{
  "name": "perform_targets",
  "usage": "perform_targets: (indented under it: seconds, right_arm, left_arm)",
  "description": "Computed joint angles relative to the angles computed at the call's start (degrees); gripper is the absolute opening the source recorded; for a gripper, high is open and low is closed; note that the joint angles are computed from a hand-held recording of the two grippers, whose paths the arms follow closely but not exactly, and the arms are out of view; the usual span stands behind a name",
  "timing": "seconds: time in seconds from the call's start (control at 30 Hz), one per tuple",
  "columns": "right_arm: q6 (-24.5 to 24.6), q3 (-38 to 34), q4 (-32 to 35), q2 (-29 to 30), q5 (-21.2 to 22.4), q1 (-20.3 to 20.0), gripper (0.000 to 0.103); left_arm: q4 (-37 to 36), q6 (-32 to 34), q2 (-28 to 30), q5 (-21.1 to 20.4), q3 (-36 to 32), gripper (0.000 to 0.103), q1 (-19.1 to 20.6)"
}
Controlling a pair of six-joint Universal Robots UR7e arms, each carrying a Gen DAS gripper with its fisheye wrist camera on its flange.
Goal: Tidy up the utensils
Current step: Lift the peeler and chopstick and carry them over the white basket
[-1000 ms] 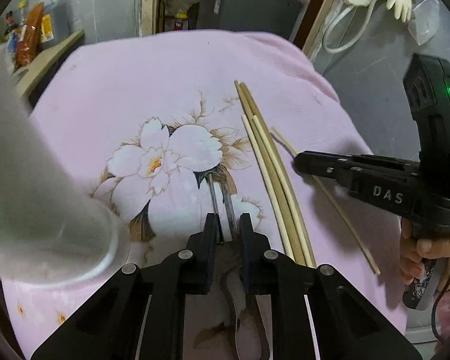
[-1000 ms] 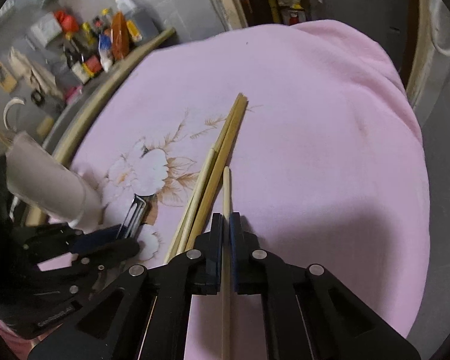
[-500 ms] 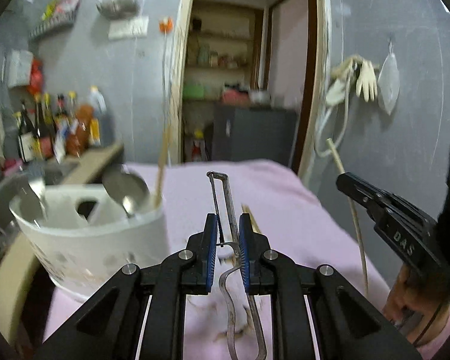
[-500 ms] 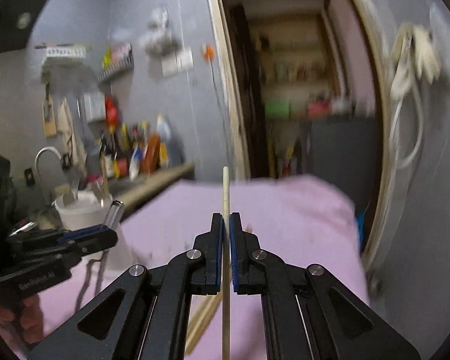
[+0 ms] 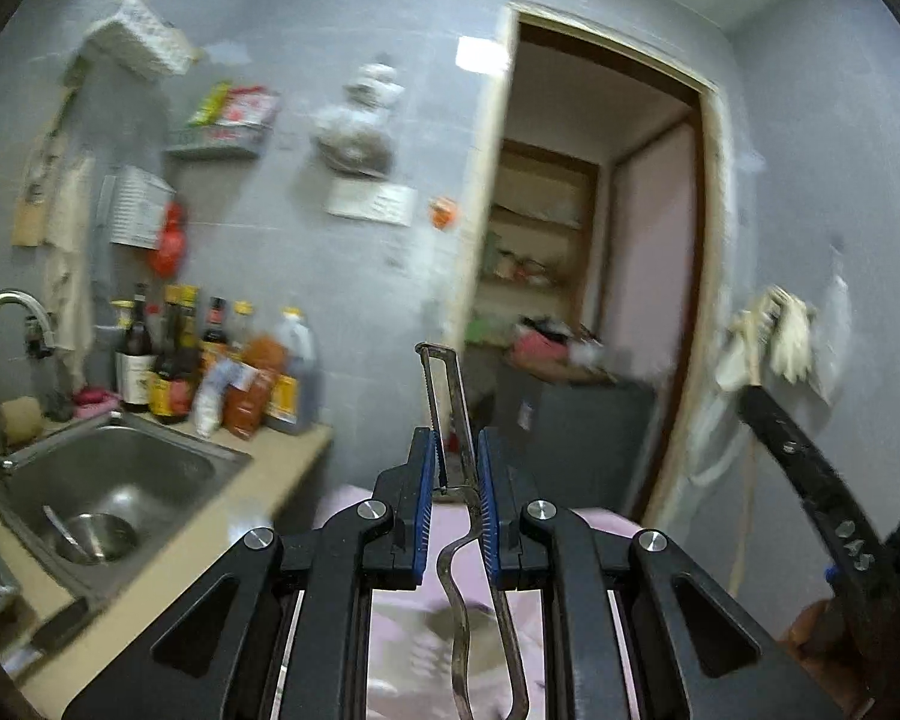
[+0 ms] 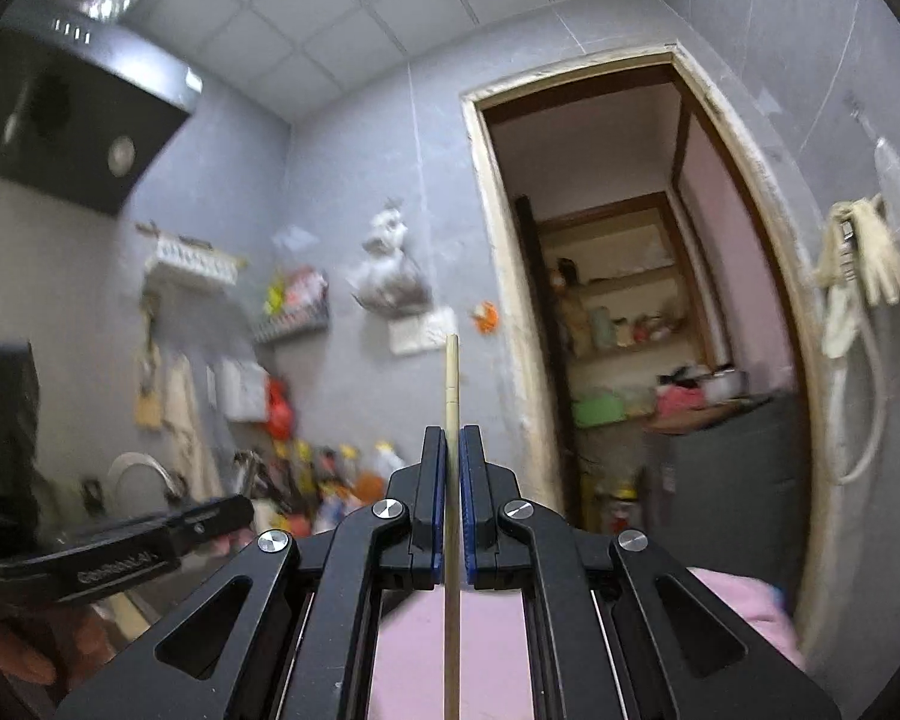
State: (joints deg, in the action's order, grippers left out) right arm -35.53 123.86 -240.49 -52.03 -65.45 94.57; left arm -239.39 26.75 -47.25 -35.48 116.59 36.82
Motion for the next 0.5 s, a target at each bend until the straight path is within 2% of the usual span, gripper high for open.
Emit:
perform_targets:
  seconds: [0.1,0.17,0.33,0.5]
  right_arm:
    - [2.8,-3.0,1.6,1.9,0.9,2.5,0.003]
    - [4.8,-5.1,2.6,3.7,2.1,3.8,0.003]
    - [7.3,-8.6,1.6,8.0,5.8,4.6,0.003]
    - [6.4,-10.5,-0.2,11.3,5.3,3.9,0.003]
  left_arm:
    - [-5.3,5.7,-1.5,0.8,-0.7,0.011,1.4]
    - [-7.2,7.3,-2.3,0.8,-1.0,0.011,2.5]
    - [-9.2,6.5,-3.1,-2.2,-1.4,0.011,6.7]
    - [-9.3,3.6,-2.6,-4.0,-1.6,0.011,10.0]
